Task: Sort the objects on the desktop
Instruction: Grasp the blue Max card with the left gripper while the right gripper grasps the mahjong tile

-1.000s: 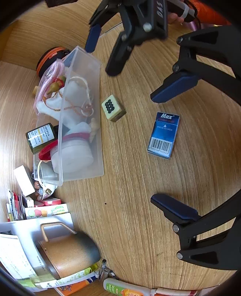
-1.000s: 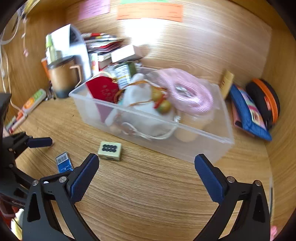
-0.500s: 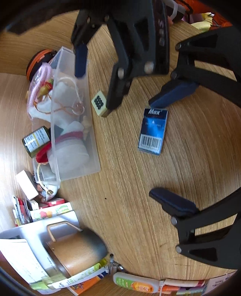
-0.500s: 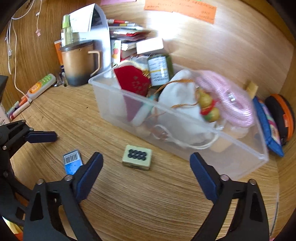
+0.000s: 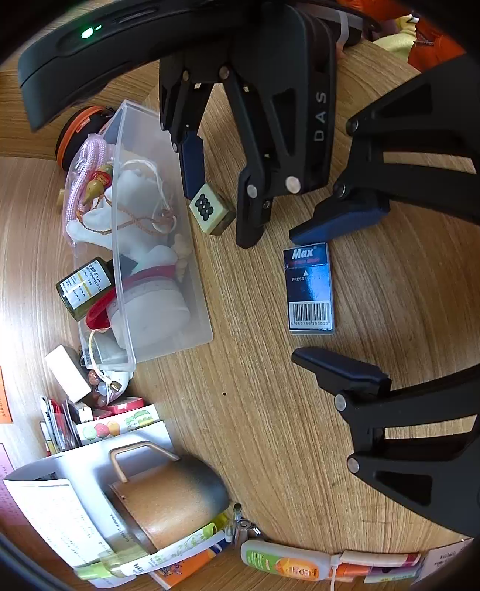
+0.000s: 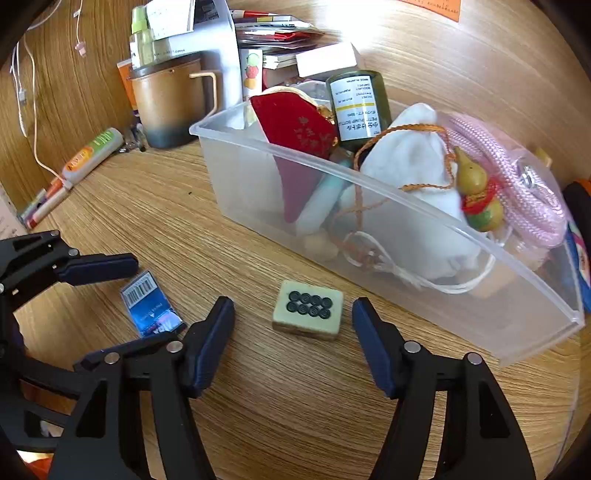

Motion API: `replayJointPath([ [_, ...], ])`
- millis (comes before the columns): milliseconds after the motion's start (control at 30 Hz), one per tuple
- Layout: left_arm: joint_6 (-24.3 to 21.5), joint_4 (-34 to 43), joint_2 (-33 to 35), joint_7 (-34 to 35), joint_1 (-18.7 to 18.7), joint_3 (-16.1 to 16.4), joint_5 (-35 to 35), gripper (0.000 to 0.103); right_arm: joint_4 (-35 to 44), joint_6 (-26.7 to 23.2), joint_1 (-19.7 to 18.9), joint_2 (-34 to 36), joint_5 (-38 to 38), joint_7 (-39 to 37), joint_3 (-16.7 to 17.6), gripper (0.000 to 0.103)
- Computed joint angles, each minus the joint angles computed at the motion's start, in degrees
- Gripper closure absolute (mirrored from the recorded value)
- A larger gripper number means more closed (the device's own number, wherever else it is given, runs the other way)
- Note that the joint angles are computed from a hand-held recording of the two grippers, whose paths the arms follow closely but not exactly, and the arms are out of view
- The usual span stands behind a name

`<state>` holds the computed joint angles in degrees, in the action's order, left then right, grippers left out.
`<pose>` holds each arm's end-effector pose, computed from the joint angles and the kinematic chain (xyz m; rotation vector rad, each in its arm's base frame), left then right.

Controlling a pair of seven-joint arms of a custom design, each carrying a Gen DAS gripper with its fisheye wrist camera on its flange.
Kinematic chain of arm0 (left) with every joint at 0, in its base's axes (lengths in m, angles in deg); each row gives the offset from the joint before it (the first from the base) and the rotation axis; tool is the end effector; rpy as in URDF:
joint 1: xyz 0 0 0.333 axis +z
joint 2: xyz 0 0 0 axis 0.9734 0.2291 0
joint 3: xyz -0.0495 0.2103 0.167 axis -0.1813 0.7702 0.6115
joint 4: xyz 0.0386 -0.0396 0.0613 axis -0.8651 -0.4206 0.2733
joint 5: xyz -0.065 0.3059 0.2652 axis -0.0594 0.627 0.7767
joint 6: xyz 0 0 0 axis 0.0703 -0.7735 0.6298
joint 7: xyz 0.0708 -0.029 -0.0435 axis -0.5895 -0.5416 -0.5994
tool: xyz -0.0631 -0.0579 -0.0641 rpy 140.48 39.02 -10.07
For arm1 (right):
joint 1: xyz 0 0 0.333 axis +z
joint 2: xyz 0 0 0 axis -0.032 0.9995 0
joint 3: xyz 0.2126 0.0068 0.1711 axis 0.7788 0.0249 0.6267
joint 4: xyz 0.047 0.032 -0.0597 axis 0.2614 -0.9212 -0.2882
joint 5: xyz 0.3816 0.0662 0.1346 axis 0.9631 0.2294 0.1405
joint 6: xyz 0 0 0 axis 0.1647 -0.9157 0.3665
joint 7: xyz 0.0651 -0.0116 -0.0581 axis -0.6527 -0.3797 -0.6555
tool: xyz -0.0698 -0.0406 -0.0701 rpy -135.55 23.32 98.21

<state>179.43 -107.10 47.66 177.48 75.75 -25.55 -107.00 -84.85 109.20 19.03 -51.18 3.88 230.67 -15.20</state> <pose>0.5752 -0.0660 0.4401 -0.8858 2.5914 -0.9148 0.5336 0.2836 0.4401 -1.8296 1.8891 -0.6736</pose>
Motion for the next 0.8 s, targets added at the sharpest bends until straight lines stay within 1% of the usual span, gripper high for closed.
replayJointPath([
  [33,0.2,-0.5,-0.4,0.4,-0.1,0.0,-0.2,0.050,-0.1,0.5,0.0,0.0,0.2,-0.3,0.0,0.049],
  [100,1.8,-1.9,-1.4,2.5,-0.5,-0.1,-1.0,0.055,-0.2,1.4,-0.1,0.2,0.7,-1.0,-0.1,0.051],
  [200,6.3,-4.7,-3.3,5.9,-1.6,-0.5,-2.0,0.055,-0.5,2.6,-0.1,0.2,1.8,-2.2,-0.1,0.057],
  [267,5.7,-4.4,-3.1,5.3,-1.8,-0.2,-1.7,0.055,-0.7,2.9,-0.1,0.1,2.2,-2.9,-0.1,0.060],
  [300,4.6,-3.7,-2.7,4.4,-1.6,0.0,-1.5,0.056,-0.8,3.0,-0.1,-0.1,2.3,-3.3,-0.1,0.064],
  [333,3.5,-3.0,-2.3,3.6,-1.5,0.2,-1.3,0.056,-1.2,3.1,-0.1,-0.4,3.0,-3.7,-0.1,0.071],
  [467,0.1,-1.5,-1.5,2.9,-0.9,0.7,-1.5,0.056,-3.0,5.2,-0.2,-2.1,3.7,-4.8,-0.1,0.072],
  [533,0.0,-1.5,-1.6,2.7,-0.7,0.6,-1.5,0.056,-4.2,6.3,-0.3,-3.4,3.2,-4.3,0.0,0.072],
  [633,0.9,-2.0,-1.9,1.8,-0.6,0.3,-1.0,0.056,-5.7,6.6,-0.6,-5.1,2.0,-2.8,0.1,0.072],
  [733,0.7,-1.7,-1.9,0.8,-0.5,0.3,-1.3,0.056,-7.2,7.0,-1.0,-7.0,0.2,-1.1,0.4,0.072],
  [800,1.0,-1.7,-2.4,0.9,-0.7,0.3,-1.9,0.056,-8.5,8.7,-1.4,-8.3,-0.5,-0.3,0.3,0.072],
])
